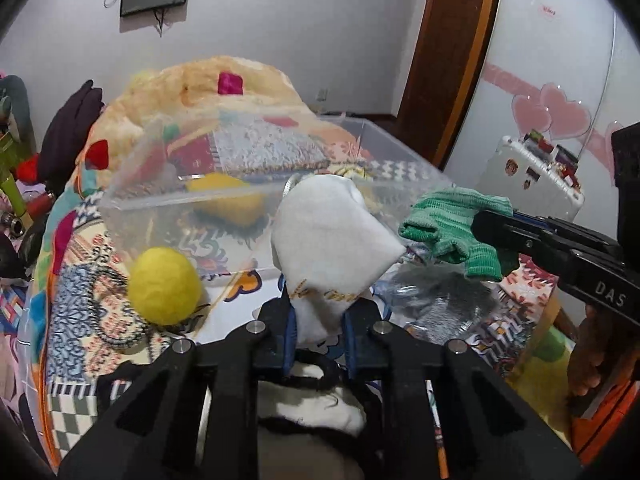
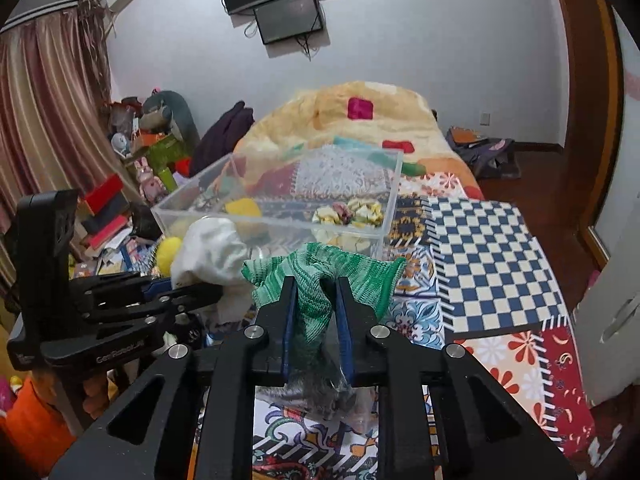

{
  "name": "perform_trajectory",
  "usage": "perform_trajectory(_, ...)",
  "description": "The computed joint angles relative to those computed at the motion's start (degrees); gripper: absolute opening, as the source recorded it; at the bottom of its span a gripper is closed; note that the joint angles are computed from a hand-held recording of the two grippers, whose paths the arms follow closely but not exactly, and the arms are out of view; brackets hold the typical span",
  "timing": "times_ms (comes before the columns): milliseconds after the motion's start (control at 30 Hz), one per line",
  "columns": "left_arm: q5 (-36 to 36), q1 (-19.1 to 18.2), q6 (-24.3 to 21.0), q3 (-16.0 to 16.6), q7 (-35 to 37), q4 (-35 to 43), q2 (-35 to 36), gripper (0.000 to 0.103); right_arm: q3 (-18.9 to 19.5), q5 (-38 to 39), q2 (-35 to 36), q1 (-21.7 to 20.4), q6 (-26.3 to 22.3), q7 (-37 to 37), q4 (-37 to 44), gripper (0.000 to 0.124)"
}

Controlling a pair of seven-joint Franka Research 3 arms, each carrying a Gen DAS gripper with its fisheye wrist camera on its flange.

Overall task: Organize soft objects
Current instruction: 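Lower the white cloth into the box with the left gripper while the right gripper lowers the green cloth in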

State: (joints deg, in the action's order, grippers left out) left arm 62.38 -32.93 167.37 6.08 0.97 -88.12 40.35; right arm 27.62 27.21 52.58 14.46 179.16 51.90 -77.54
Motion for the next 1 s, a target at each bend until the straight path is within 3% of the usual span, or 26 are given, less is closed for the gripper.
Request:
perform_trajectory(67, 3.4, -1.76, 1.33, 2.57, -4.46, -1.41, -1.53, 0.019, 1.93, 0.04, -0.25, -1.3, 1.17, -1.14, -0.86, 0.016)
perform_trajectory(267, 16.13, -3.59, 2.34, 5.59, -17.96, -3.96, -5.76, 0.019, 7.03, -1.84, -0.54, -4.59, 4.9, -2.96, -2.78, 0.016)
perform_trajectory(400, 22.18, -3.03, 0.54, 5.15, -23.08, -4.14, -7.6, 0.019, 8.27, -4.22, -0.31, -5.11, 6.59, -2.15, -2.45, 0.016)
perform_trajectory(633, 25.24, 0.66, -4.29, 1.94, -23.61, -3.13, -8.98, 0.019, 7.03, -8.63, 1.83, -2.96, 7.56, 1.51, 2.87, 0.016)
perform_trajectory(733, 23.44, 3.15, -6.32, -0.26, -20.08, -1.86, -8.3, 0.019, 4.43, -9.23, 3.7, -0.18, 6.09, 3.54, 7.96, 0.016)
perform_trajectory(867, 20.46, 6.49, -7.74, -3.42, -15.77, 0.19, -6.41, 0.019, -1.95, -8.57, 7.05, 5.35, 2.35, 6.79, 16.84, 0.016)
perform_trajectory(1000, 15.93, 8.15, -7.6, -4.4, -11.44, 2.25, -3.94, 0.019, -8.89, -7.78, 10.82, 10.31, -2.42, 10.73, 25.66, 0.016)
